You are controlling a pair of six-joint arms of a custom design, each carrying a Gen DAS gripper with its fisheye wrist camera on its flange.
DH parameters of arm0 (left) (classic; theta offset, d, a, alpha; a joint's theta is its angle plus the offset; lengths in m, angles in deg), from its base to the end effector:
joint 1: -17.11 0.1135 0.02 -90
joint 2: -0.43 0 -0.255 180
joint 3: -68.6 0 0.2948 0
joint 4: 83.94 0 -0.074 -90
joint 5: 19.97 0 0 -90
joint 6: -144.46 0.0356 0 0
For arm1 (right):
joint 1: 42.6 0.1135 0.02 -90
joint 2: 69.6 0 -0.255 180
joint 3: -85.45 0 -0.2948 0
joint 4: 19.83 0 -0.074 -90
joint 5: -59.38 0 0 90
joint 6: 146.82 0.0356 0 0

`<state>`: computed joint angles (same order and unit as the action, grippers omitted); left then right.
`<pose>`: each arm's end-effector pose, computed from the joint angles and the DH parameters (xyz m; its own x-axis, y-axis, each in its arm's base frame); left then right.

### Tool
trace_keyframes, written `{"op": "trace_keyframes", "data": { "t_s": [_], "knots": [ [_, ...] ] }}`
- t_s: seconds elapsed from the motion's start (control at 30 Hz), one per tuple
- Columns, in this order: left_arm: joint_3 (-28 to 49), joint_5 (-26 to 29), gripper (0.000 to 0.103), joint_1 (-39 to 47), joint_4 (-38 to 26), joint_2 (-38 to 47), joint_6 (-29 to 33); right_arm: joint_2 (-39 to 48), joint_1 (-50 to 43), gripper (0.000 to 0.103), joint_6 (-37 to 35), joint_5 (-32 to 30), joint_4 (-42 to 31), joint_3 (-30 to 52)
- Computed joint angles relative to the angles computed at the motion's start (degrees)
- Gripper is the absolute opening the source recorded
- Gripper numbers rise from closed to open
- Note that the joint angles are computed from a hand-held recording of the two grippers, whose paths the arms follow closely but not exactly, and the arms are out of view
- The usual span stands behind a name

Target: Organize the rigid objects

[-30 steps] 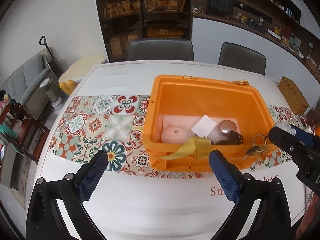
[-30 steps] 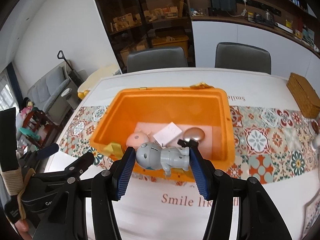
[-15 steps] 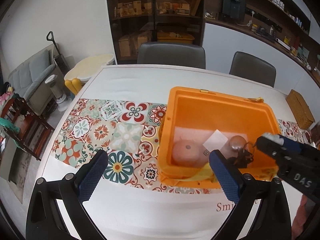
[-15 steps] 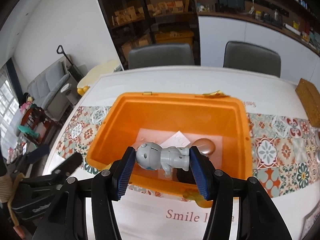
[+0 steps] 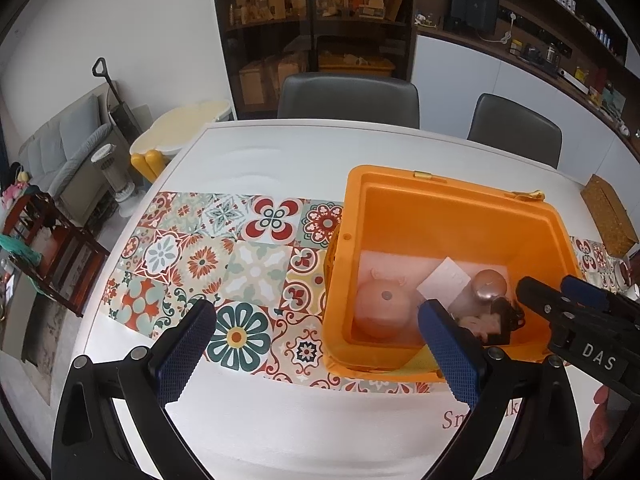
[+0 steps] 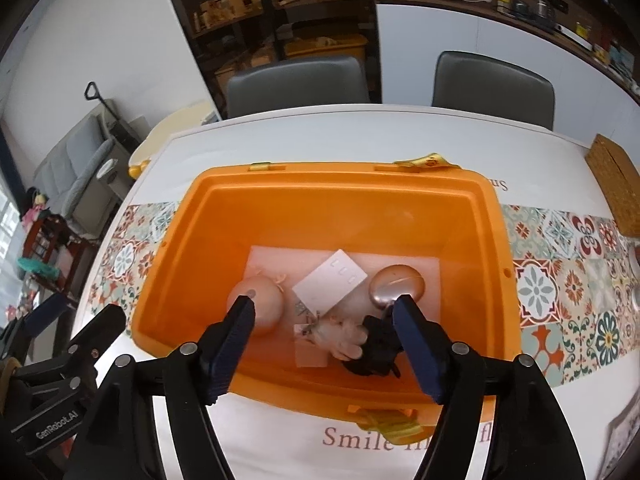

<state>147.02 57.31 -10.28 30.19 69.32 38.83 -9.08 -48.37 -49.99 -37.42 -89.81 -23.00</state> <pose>0.2515 -0.1215 0.3097 -0.8034 0.1203 -0.5831 0.1287 0.9913 0.0272 0.2395 -0.0200 0.2982 -0.8417 0.2037 -0.5001 0.1402 0.9768 0.1621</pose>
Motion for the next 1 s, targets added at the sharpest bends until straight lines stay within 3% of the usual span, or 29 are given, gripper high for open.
{"op": "trace_keyframes", "data": {
  "t_s": [0.27,0.57,1.0],
  "knots": [
    [-1.13,0.32,0.103,-1.56,-1.26,-2.83,0.47,-6.05,-1.61,0.086,1.54,2.51,-4.19,-0.84],
    [-2.58,-2.09,0.103,-5.58,-4.87,-8.33,-0.34,-14.96,-1.31,0.092,1.37,6.63,-11.93,0.42],
    [-3.41,-7.43,0.103,-12.85,-12.27,-15.1,-3.23,-24.27,-3.36,0.093,1.46,6.58,-22.22,1.15]
  ]
}}
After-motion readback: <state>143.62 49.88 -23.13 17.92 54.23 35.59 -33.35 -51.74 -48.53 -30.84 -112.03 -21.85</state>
